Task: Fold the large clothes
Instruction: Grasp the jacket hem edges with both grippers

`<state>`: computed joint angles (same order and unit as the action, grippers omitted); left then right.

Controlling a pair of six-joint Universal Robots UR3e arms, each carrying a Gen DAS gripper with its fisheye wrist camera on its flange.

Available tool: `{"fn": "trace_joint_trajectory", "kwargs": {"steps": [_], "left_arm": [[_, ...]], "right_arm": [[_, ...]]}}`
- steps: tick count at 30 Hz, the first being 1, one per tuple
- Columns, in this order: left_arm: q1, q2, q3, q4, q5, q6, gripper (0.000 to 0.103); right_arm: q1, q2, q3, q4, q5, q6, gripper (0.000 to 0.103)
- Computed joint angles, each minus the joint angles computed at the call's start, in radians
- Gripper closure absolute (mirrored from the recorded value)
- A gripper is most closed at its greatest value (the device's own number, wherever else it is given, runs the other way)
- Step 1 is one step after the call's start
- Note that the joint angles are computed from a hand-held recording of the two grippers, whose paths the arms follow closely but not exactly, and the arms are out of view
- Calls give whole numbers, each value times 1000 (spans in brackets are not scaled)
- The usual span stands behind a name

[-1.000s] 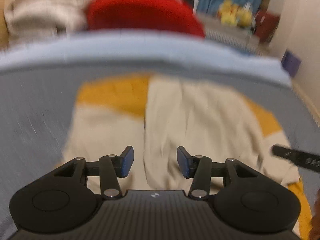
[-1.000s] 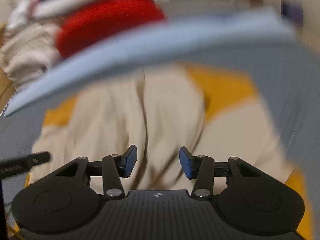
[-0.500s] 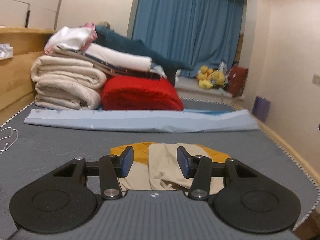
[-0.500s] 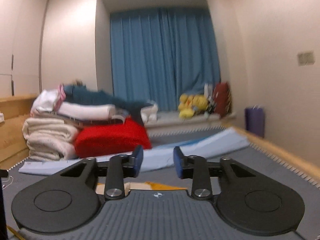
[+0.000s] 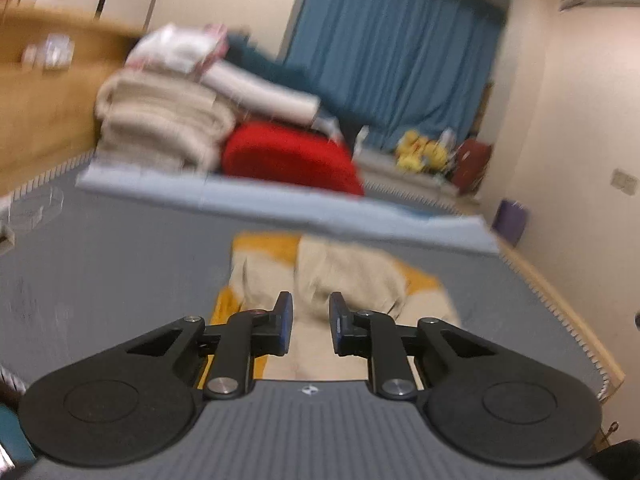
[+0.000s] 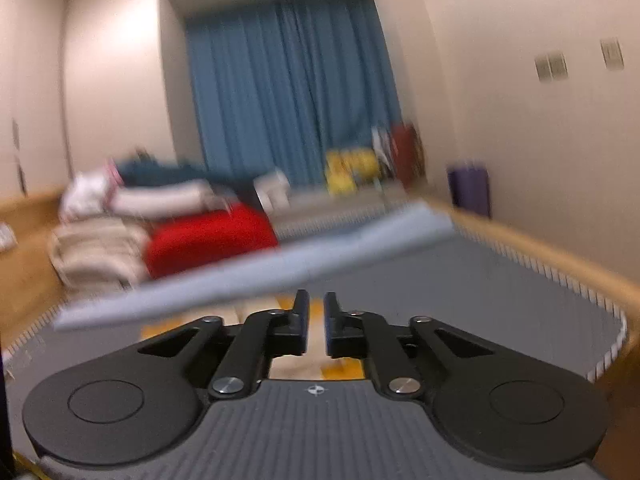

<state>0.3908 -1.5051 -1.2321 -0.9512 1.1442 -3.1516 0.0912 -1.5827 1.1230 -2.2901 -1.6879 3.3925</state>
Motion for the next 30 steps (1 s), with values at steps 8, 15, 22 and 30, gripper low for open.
{"fn": "trace_joint_trajectory", "kwargs": {"steps": [8,15,22,30], "left_arm": [[-129,-232,-154,42,317,-3,80],[-76,-325,-97,-52,364,-62,60],[-76,-415,15,-189,343,-87,51],[-106,-390,-38,-142,399,-7,100]], "right_arm": [[-45,224,157,46,6,110,95],[-48,386,87,170,22,152,82],[-64,398,118,220,63,167,69],[-52,431,63,304,40,117,94]]}}
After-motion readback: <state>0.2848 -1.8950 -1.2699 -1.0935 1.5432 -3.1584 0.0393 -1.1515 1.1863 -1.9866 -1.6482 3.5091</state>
